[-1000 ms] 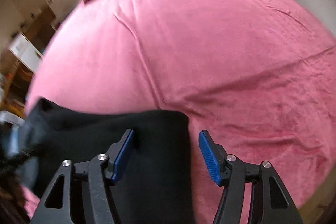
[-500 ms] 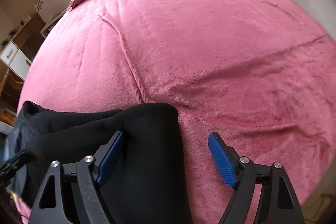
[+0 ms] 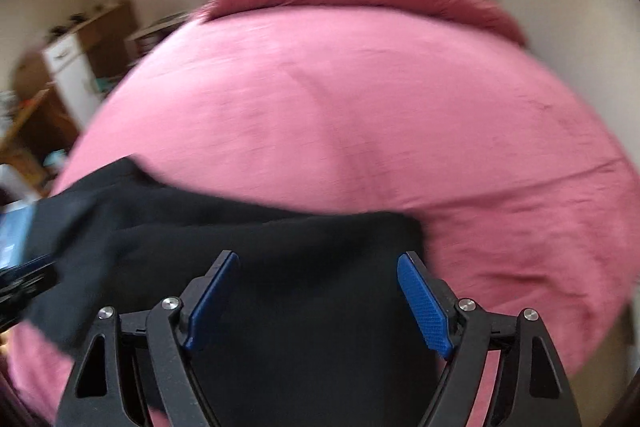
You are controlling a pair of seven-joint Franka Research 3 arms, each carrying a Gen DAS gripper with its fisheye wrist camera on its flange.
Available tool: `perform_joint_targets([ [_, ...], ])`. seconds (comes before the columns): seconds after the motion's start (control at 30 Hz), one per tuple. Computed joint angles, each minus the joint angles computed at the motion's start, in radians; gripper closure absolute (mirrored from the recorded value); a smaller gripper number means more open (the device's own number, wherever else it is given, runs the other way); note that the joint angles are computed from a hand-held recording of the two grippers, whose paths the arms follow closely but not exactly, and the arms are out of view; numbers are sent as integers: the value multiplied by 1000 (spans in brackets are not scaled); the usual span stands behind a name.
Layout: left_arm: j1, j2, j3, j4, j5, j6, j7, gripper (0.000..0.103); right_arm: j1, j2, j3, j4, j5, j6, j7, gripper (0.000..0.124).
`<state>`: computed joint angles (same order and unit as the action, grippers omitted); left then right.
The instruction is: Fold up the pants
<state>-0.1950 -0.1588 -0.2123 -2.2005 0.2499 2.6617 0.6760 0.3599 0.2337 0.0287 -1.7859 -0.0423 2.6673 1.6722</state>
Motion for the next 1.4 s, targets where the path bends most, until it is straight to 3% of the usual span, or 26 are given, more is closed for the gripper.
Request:
perform_joint_targets([
  [0.1,3,-37,2,-36,-6,-2,-24,62,-14,0,68,-10,137,-33,-124,43],
  [0.2,-2,-90,19,-92,-57,4,-30,61,11,11,89,-10,183,-61,-178,43],
  [0.37,-9,-226,78,-226,-203,14,-45,61,67,58,81,28,164,-103,-176,49],
  [0.7,93,-624,141,-551,-303,-22,-267,61,62,67,81,26,222,-77,-199,47],
  [0.87,63,-636,195,-619,-363,60,-300,61,61,89,79,40,229,-65,-211,46],
  [1.3,31,-465,254,-600,-455,125,-279,61,64,82,73,42,228,-84,-202,46],
  [1.4,46,-455,239,-612,-469,169,-291,62,62,86,74,51,227,-95,-205,46],
])
